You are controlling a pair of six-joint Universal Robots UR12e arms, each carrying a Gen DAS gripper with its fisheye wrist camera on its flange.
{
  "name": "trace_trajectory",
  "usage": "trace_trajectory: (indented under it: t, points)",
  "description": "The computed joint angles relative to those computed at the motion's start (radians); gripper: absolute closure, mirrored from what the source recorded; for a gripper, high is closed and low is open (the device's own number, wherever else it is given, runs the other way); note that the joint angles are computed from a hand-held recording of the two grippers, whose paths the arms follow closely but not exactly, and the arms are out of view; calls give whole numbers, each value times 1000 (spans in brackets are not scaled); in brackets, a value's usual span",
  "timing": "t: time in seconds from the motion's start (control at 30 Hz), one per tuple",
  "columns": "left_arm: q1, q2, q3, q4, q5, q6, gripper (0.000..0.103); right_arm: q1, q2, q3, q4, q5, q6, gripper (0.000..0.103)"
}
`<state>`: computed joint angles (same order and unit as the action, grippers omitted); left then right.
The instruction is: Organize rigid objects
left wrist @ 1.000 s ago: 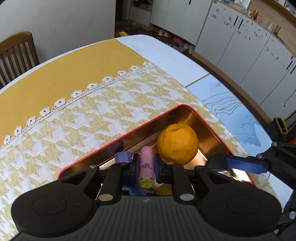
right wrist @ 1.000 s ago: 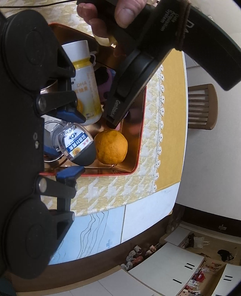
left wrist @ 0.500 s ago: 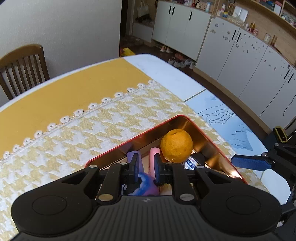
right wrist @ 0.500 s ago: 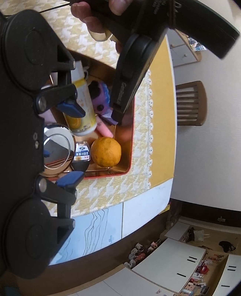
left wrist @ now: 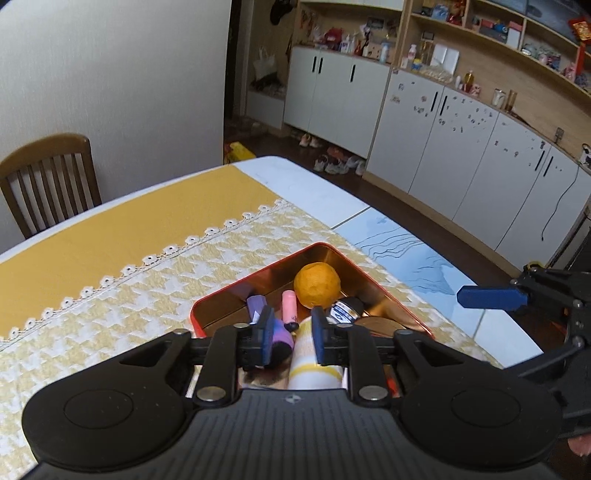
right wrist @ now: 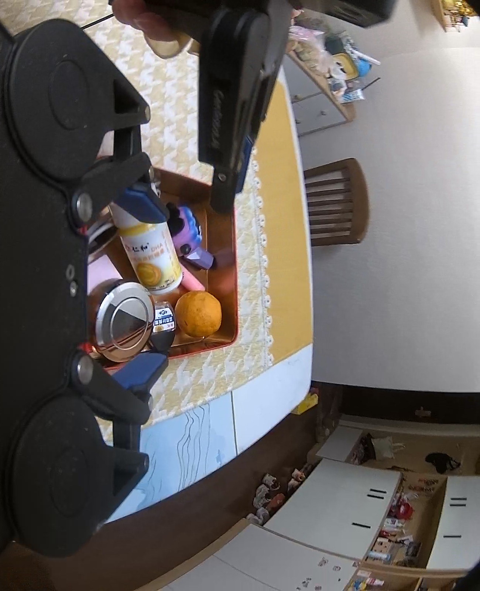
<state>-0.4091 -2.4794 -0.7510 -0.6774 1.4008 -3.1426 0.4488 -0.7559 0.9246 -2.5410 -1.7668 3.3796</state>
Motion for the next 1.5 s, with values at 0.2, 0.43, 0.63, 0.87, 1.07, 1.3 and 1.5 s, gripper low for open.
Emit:
trace_trajectory:
  t: [0.2,0.43,0.63,0.87,1.07,1.3,1.5]
  points:
    - [-2,80,-149,122,18,28,73,23,-36,59,-66,-59,-3,18]
    - [5,147,-275,257,-2,1,27,40,-71,117,-142,-81,15,7]
    - [4,187,-334,305,-5,0,20,54,-89,150,-213,-110,30,0]
    - [5,218,-381,341,-10,-40,14,74,-105,179,-267,-166,53,0]
    - [7,231,-400,357,-24,-72,0,91,-108,190,-296,-220,45,0]
    - [-4,244,-419,357,10,-41,0,97,-116,204,-287,-258,101,0]
    - [-12,250,-429,366,28,-18,0,99,-120,209,-281,-255,103,0]
